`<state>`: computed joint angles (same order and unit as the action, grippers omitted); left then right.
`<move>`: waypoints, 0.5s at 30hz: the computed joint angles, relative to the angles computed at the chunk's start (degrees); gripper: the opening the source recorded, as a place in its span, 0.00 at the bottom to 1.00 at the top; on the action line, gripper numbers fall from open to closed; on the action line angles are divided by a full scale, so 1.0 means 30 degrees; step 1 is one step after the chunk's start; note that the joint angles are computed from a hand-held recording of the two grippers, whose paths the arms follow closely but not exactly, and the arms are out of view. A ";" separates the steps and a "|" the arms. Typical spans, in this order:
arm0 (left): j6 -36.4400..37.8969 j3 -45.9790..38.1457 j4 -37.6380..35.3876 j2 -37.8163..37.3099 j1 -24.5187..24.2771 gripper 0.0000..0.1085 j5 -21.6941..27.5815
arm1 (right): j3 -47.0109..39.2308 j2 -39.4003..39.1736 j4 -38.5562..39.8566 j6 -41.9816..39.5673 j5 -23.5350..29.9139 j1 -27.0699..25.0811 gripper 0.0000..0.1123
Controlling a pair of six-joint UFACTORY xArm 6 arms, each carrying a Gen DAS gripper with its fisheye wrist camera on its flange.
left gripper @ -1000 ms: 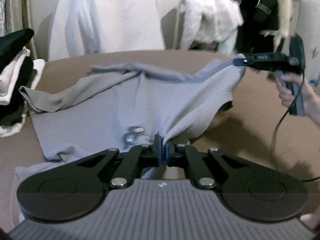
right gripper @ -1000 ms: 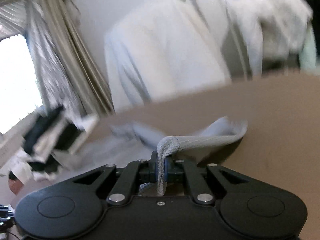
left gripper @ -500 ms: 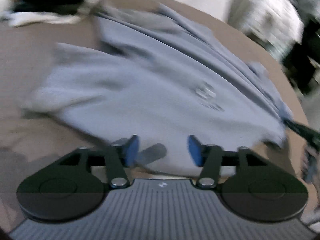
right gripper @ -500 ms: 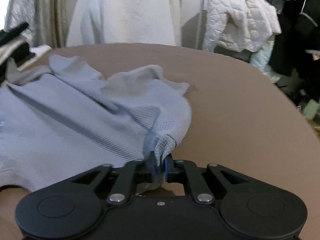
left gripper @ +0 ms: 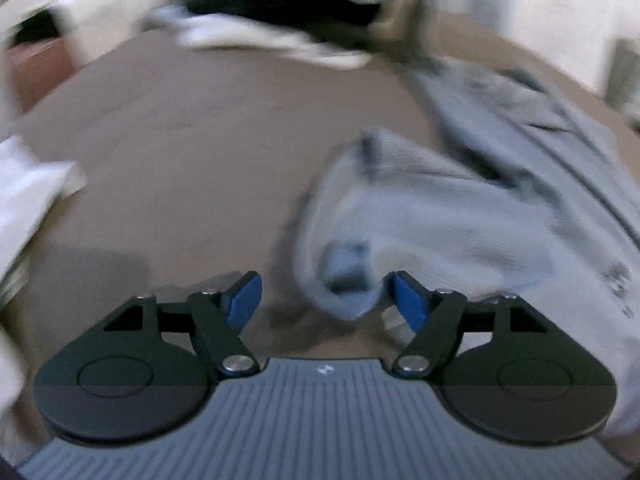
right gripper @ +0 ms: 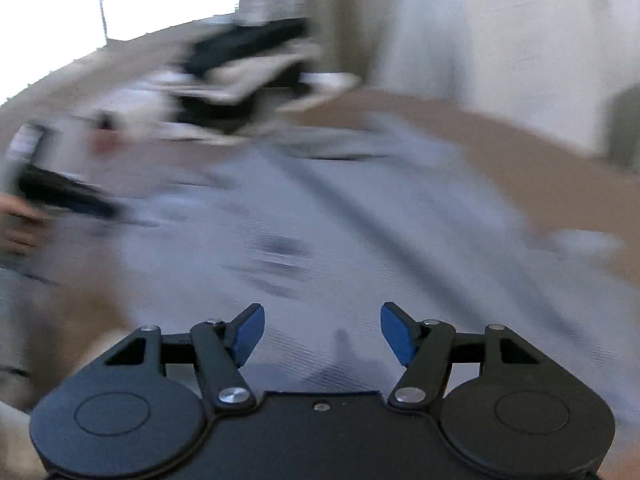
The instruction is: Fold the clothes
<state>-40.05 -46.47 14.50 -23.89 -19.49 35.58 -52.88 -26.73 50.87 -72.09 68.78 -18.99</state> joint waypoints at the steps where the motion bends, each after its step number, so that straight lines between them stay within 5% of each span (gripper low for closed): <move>1: 0.1104 0.0162 -0.0723 0.0167 0.0155 0.77 -0.0395 | -0.0355 0.0468 0.0354 0.0201 0.1376 0.0555 0.62; 3: 0.1253 0.0121 -0.0889 0.0478 0.0298 0.80 -0.0511 | -0.1403 0.1760 0.0617 0.0713 0.4326 0.1994 0.62; 6: 0.2302 0.0520 -0.2176 0.0659 0.0430 0.83 -0.2133 | -0.1533 0.2121 0.0190 0.1470 0.3195 0.5062 0.62; 7: 0.3508 0.0498 -0.3160 0.0744 0.0482 0.68 -0.2253 | -0.1266 0.1894 -0.0342 0.1649 0.2076 0.6106 0.62; 8: 0.4795 0.0438 -0.4188 0.0837 0.0533 0.25 -0.2276 | -0.0990 0.1687 -0.1051 0.1768 0.1031 0.7148 0.62; 9: 0.5740 0.0224 -0.4673 0.0869 0.0532 0.09 -0.1880 | -0.0702 0.1454 -0.1790 0.1906 0.0078 0.8112 0.62; 11: 0.6295 0.0462 -0.5761 0.0658 0.0678 0.04 -0.2370 | 0.0371 0.0500 -0.3303 0.1592 -0.1815 0.9592 0.62; 15: 0.2875 0.1676 -0.3464 -0.1377 0.0517 0.04 -0.3404 | 0.3760 -0.2094 -0.6025 0.0004 -0.6748 1.1457 0.60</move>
<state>-31.42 -41.44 4.11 -28.02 -17.94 25.37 -41.60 -33.01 32.79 -72.08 48.54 15.37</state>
